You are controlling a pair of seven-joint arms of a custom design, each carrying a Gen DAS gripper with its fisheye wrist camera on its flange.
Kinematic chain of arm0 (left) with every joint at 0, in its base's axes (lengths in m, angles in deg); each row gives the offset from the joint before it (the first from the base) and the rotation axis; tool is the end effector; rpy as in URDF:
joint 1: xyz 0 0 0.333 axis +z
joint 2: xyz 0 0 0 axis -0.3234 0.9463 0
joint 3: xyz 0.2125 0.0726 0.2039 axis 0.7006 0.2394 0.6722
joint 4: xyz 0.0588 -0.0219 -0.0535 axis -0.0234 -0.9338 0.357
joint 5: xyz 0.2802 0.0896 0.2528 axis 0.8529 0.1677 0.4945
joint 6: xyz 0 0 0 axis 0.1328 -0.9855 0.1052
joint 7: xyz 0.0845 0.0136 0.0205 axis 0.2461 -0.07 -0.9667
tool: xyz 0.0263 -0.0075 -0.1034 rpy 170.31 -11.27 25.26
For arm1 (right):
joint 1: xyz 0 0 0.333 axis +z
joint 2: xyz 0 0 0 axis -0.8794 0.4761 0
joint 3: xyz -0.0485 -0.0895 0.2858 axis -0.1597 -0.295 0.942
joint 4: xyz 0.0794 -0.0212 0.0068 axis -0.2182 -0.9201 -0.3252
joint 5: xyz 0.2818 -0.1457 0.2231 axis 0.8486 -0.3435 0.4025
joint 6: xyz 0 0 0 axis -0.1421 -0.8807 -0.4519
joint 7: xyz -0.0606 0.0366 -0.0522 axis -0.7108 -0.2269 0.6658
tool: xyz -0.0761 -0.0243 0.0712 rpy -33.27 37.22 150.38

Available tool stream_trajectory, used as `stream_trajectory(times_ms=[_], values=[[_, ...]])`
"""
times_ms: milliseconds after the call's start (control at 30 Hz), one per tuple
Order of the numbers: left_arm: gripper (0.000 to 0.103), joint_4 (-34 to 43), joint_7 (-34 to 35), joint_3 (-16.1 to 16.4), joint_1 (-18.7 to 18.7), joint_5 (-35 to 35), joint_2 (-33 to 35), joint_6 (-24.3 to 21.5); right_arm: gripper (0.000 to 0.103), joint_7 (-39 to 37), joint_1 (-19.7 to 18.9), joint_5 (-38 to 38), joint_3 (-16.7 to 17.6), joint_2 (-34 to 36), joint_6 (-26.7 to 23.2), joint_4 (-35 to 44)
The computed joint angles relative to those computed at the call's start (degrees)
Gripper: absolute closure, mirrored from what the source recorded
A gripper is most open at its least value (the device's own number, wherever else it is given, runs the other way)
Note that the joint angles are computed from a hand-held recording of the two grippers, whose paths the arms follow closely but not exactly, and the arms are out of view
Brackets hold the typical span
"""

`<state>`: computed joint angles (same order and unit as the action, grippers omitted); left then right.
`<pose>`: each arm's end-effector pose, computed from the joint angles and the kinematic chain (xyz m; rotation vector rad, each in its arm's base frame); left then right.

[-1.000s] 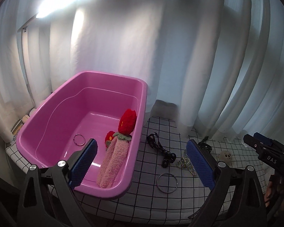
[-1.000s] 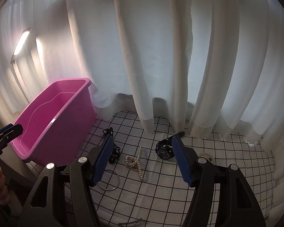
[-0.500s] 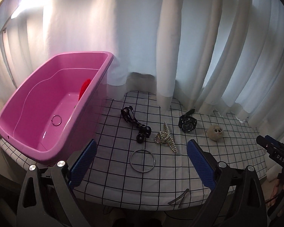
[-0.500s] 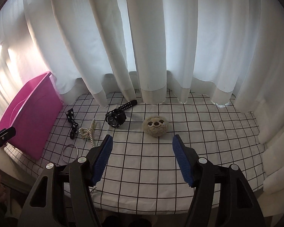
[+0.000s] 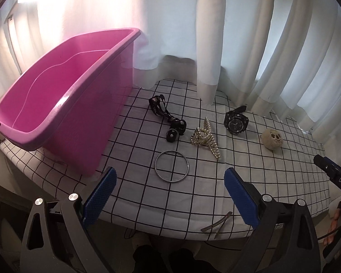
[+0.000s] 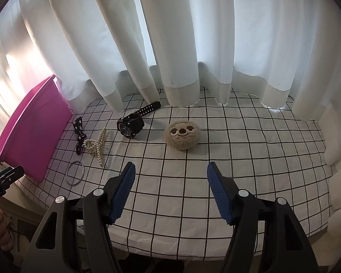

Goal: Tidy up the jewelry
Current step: 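Move the right gripper to the sloth plush while the left gripper approaches the large silver ring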

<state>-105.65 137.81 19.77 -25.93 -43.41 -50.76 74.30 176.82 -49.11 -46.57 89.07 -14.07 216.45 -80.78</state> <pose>0.5516 -0.1524 0.4959 -1.4020 2.4139 -0.8480 0.3605 0.1776 0.4654 -1.1300 2.2984 -0.7369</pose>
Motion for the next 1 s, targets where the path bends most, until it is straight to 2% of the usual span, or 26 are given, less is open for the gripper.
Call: stream_trajectory(times_ms=[133, 400, 600, 733, 1000], values=[[0.009, -0.42, -3.83, -0.6, -0.32, 1.84, 2.28, 1.91, 0.04, -1.94, -1.56, -0.67, -2.39, 2.97, 4.1, -0.63], [0.009, 0.84, -15.24, -0.72, -1.02, 11.31, 8.46, 5.33, 0.04, -6.86, -5.85, -1.63, -6.14, 9.99, 13.51, -1.06], [0.009, 2.58, -19.72, -0.32, -2.04, 16.52, 13.65, 8.58, 0.04, -10.25, -8.22, -1.75, -7.45, 15.69, 18.62, 0.3], [0.009, 5.88, -23.14, 0.32, -2.78, 19.45, 17.75, 7.52, 0.04, -12.08, -8.84, -0.91, -8.35, 19.27, 20.64, 1.91], [0.009, 7.87, -23.91, -0.28, -3.46, 20.03, 20.52, 7.56, 0.04, -13.92, -8.94, 0.38, -9.36, 22.55, 23.2, 3.36]])
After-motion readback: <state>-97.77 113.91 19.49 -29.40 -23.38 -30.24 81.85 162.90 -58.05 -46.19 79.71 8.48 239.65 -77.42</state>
